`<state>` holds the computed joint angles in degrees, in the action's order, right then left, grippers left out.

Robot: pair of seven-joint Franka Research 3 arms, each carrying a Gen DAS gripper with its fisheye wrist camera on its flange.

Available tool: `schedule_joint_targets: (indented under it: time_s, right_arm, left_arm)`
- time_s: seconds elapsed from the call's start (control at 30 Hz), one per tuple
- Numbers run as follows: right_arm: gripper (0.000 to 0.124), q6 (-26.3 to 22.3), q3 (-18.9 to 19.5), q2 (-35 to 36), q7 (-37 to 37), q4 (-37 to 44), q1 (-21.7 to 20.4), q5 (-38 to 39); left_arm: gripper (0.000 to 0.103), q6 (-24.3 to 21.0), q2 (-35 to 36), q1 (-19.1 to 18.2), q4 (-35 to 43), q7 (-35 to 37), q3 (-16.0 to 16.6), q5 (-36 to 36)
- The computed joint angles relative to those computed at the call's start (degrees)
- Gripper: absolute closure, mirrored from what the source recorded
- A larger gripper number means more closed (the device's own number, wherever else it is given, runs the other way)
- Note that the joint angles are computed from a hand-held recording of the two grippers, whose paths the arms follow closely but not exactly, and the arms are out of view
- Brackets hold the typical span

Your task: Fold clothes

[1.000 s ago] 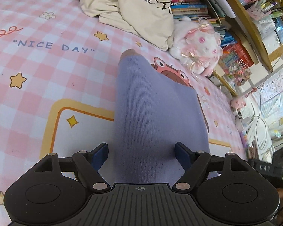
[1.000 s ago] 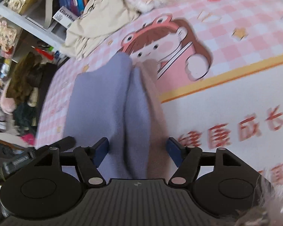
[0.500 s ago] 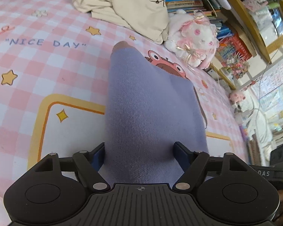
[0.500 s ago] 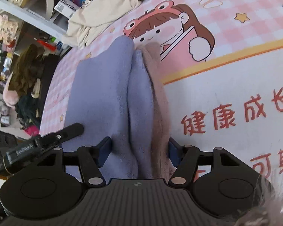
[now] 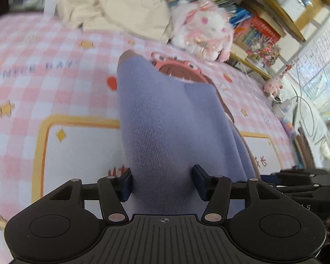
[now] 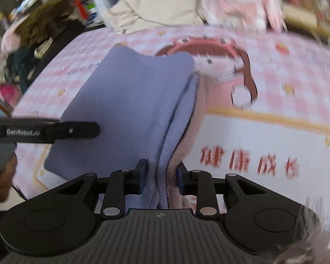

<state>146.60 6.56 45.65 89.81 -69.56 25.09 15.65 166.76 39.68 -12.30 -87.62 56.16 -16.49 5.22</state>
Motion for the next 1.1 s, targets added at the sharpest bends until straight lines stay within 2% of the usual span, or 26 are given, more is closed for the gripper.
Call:
schedule_joint_targets:
  time_s: [0.1,0.17,0.27,0.37,0.4,0.47,0.53,0.6,0.7,0.73,0.8,0.9,0.93,1.0,1.1]
  right_arm:
    - [0.075,-0.6,2.3,0.7,2.6,0.2,-3.0,5.5]
    - [0.069,-0.9,3.4,1.7,4.5,1.0,-4.4,8.9]
    - [0.065,-1.3,3.9,3.7,7.0,3.5,-5.0,11.2]
    - [0.064,-1.9,4.0,5.5,7.7,6.4,-4.7,11.5]
    - [0.072,-2.6,3.9,6.3,7.8,7.8,-4.5,11.2]
    - [0.078,-3.6,3.7,6.9,6.6,9.1,-3.9,10.0]
    - [0.086,-3.1,3.1,6.6,4.5,8.9,-3.1,8.3]
    - [0.092,-0.7,2.8,5.2,2.2,6.7,-2.5,7.3]
    - [0.094,3.9,1.1,3.0,-1.8,2.7,-0.6,3.5]
    - [0.094,3.9,1.0,3.0,-2.0,2.7,-0.5,3.1]
    - [0.09,2.6,1.3,3.7,-1.3,3.9,-1.0,3.6]
    - [0.082,-0.3,2.2,5.4,1.1,6.5,-2.4,5.6]
    - [0.08,-1.1,2.6,5.8,2.0,7.2,-2.9,6.6]
    - [0.076,-2.1,3.0,6.4,3.2,8.0,-3.4,7.8]
    - [0.076,-2.6,3.5,7.1,2.9,9.0,-3.6,8.3]
  left_arm:
    - [0.041,1.2,1.0,4.6,-1.0,1.8,-5.0,-4.1]
    - [0.039,0.4,2.4,7.4,-0.1,4.4,-8.5,-6.4]
    - [0.034,-0.4,4.3,9.4,1.6,7.5,-11.1,-9.2]
    - [0.033,-0.8,5.0,8.7,3.0,8.4,-10.7,-10.6]
    - [0.034,-0.9,5.0,7.9,3.4,8.1,-9.9,-10.6]
    - [0.035,-1.1,4.6,5.6,3.9,6.9,-7.2,-9.7]
    - [0.04,-1.5,3.6,2.5,3.9,5.6,-3.5,-7.1]
    - [0.044,-1.4,2.6,-0.1,3.5,4.2,-0.5,-4.3]
    - [0.045,-2.1,1.8,-1.6,3.4,4.2,1.0,-1.1]
    - [0.044,-2.4,1.8,-1.5,3.5,4.4,0.9,-0.6]
    - [0.04,-2.9,2.4,0.7,3.8,5.1,-1.5,-2.4]
    - [0.037,-1.8,3.6,5.4,3.1,6.8,-6.8,-7.5]
    - [0.037,-1.2,3.7,6.1,2.7,7.4,-7.6,-8.3]
    - [0.036,-0.7,3.8,6.4,2.5,8.3,-8.0,-8.9]
    - [0.038,-0.1,4.0,6.4,2.5,8.8,-8.1,-9.4]
